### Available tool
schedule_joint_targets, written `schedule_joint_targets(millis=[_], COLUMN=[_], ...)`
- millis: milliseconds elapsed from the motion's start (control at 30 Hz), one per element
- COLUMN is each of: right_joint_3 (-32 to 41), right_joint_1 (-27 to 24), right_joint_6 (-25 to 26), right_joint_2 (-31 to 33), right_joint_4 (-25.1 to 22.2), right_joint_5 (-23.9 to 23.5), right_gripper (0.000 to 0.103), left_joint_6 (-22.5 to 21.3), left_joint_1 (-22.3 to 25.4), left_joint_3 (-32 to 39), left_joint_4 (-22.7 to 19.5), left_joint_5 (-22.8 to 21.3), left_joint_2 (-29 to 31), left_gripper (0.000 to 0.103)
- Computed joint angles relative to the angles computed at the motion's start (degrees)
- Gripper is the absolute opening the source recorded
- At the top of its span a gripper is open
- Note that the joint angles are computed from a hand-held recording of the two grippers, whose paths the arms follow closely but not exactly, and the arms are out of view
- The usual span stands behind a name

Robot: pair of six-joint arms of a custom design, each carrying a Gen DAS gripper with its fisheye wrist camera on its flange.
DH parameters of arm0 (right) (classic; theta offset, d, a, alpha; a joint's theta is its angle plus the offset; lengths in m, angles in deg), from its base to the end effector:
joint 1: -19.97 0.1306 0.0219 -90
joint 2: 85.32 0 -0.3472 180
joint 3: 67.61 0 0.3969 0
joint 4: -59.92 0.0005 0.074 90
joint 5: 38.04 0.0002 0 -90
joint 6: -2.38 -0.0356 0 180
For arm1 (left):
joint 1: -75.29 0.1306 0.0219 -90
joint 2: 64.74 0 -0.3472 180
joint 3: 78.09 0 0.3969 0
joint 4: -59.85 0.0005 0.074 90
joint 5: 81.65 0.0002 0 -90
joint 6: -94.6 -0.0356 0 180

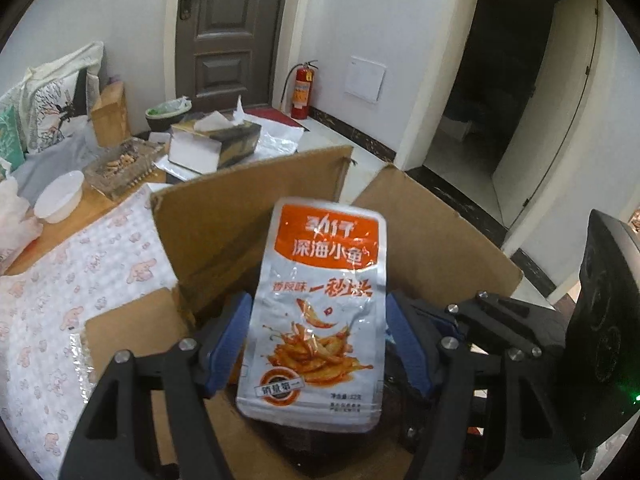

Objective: Organize snacks
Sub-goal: 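Lower both held packs into the cardboard box and open both grippers, then move both grippers back over the table toward the sesame bar and yellow pack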

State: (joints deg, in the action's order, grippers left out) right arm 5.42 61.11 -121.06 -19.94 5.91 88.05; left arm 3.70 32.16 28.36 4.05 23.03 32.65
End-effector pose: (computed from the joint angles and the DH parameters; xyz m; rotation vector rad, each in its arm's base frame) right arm 0.2712 0.2084 0.4246 0.1372 2.1914 -0.0362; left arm 0.3822 -0.3711 0.4583 1.0342 2.2240 -0.6442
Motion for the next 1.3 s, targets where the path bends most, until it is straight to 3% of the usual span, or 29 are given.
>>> schedule_joint_targets(millis=[167, 333, 467, 700, 900, 1167, 1300], right_joint_3=[0.40, 1.31, 2.04, 6.04, 10.66, 19.60, 25.08], right_joint_1=[1.68, 2.98, 4.55, 8.76, 12.22, 14.48, 14.75], right_joint_6=[-0.80, -2.36, -3.18, -3.85, -1.42, 3.09, 3.96], right_joint_2=[-0.59, -0.59, -0.90, 1.90, 7.42, 19.37, 26.60], right_joint_4=[-1.20, -3.23, -4.29, -5.98, -3.64, 2.11, 1.79], right_joint_5=[1.67, 3.50, 4.95, 8.04, 8.13, 2.41, -0.79], right_gripper=[0.035, 0.036, 0.043, 0.044, 0.044, 0.044, 0.044], left_joint_6=[0.16, -0.39, 0.00, -0.05, -1.13, -4.83, -7.38], left_joint_1=[0.45, 1.05, 2.12, 5.92, 12.39, 24.64, 30.54], left_joint_3=[-0.24, -1.11, -2.68, -6.87, -11.36, -17.03, -19.17], left_joint_4=[0.15, 0.26, 0.94, 1.99, 2.39, 2.88, 3.50], left_joint_5=[0.03, 0.68, 0.98, 1.89, 3.21, 6.62, 8.58], left_joint_2=[-0.63, -2.43, -4.98, -10.77, -16.49, -20.79, -20.25], left_gripper=[0.074, 0.074, 0.075, 0.075, 0.075, 0.075, 0.075])
